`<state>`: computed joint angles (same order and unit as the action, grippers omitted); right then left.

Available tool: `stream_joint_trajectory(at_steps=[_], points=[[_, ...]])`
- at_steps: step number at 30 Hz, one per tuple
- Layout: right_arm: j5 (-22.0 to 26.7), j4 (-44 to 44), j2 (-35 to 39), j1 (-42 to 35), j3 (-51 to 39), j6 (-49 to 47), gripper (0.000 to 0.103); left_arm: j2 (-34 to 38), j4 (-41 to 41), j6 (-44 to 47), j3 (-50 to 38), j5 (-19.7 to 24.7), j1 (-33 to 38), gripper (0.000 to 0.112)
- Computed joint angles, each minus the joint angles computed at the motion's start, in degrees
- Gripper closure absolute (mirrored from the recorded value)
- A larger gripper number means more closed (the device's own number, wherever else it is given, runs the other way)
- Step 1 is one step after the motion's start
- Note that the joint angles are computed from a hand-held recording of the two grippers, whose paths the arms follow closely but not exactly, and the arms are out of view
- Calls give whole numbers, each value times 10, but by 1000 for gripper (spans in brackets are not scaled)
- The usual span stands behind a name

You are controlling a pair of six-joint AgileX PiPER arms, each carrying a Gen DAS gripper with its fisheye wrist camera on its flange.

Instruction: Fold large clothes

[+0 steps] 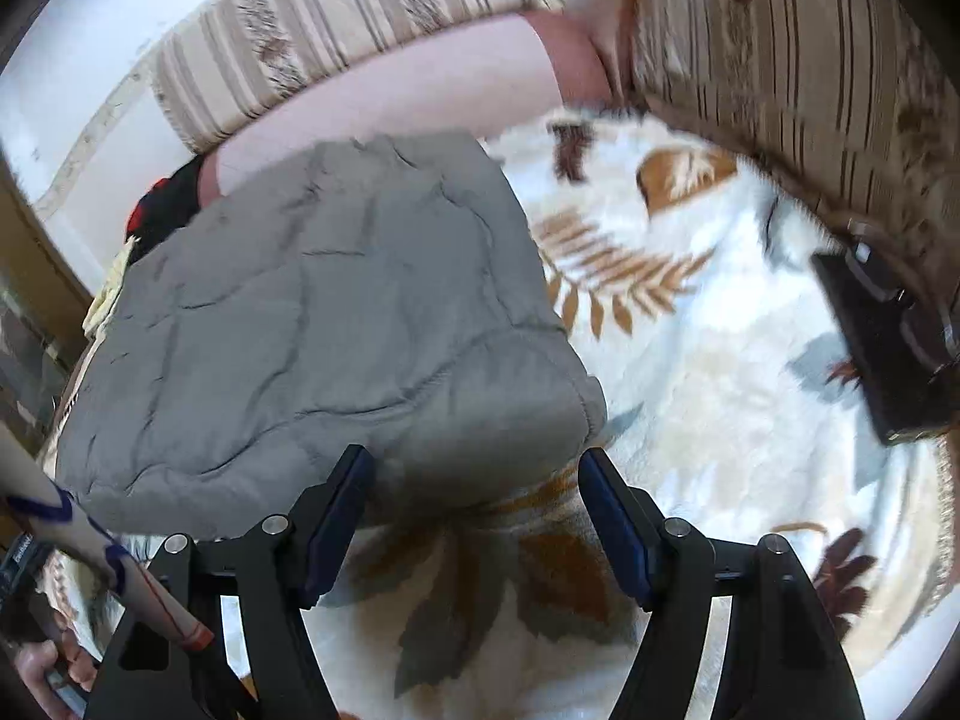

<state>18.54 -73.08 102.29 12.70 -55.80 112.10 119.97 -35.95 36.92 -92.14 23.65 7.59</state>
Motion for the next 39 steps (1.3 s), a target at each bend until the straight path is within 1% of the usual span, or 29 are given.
stream_joint_trajectory(at_steps=[2,3,4,5,6,7,8,9,12,15,16,18,20,21,24,26,27,28,29,30,31,32,33,34,35,36,37,39], points=[[24,-35,-11,28,11,30,27,-23,-29,55,40,-26,-9,19],[37,-61,-16,45,15,50,27,-27,-23,61,48,-36,-16,19],[46,-66,-13,53,10,47,26,-24,1,45,43,-39,-21,19],[55,-58,-9,59,2,29,26,-21,48,11,39,-46,-31,19],[67,-50,-3,68,-11,9,26,-19,73,-6,38,-48,-36,19],[69,-57,0,71,-14,12,26,-21,74,-5,44,-54,-39,19],[66,-63,3,74,-18,13,26,-19,94,-20,44,-58,-43,19],[63,-47,12,74,-27,-8,26,-17,113,-38,40,-56,-46,19],[46,17,43,63,-56,-84,26,-7,145,-71,28,-51,-50,19],[18,108,71,45,-79,-166,26,-7,146,-72,29,-50,-51,19],[15,110,71,44,-77,-168,26,-8,144,-69,29,-49,-50,19],[24,107,63,50,-72,-168,26,-16,126,-47,38,-51,-48,19],[31,59,40,60,-51,-116,26,-23,123,-43,43,-50,-47,19],[38,50,31,65,-47,-104,26,-33,117,-39,48,-43,-45,19],[79,68,-8,88,-39,-109,26,-71,70,-1,73,-27,-38,19],[121,114,-33,114,-46,-146,23,-109,53,5,82,14,-28,19],[150,148,-50,132,-54,-178,22,-127,38,15,86,30,-23,19],[162,159,-65,143,-55,-192,21,-146,22,26,91,47,-16,19],[179,167,-83,159,-57,-206,18,-168,5,41,96,64,-8,17],[199,172,-103,176,-63,-221,16,-198,9,37,100,76,-2,15],[228,174,-123,198,-72,-230,12,-221,23,25,102,81,0,13],[260,170,-140,222,-81,-230,8,-245,21,28,109,79,4,12],[298,147,-166,257,-88,-216,6,-267,8,40,119,74,8,12],[326,125,-177,285,-95,-201,2,-289,-9,54,131,67,13,9],[370,86,-190,326,-101,-175,0,-313,-28,68,145,57,20,9],[416,51,-192,365,-110,-158,0,-338,-34,69,159,46,23,9],[447,32,-191,389,-118,-154,0,-351,-29,61,164,44,24,9],[489,12,-184,425,-131,-147,0,-374,-18,59,176,60,28,9]])
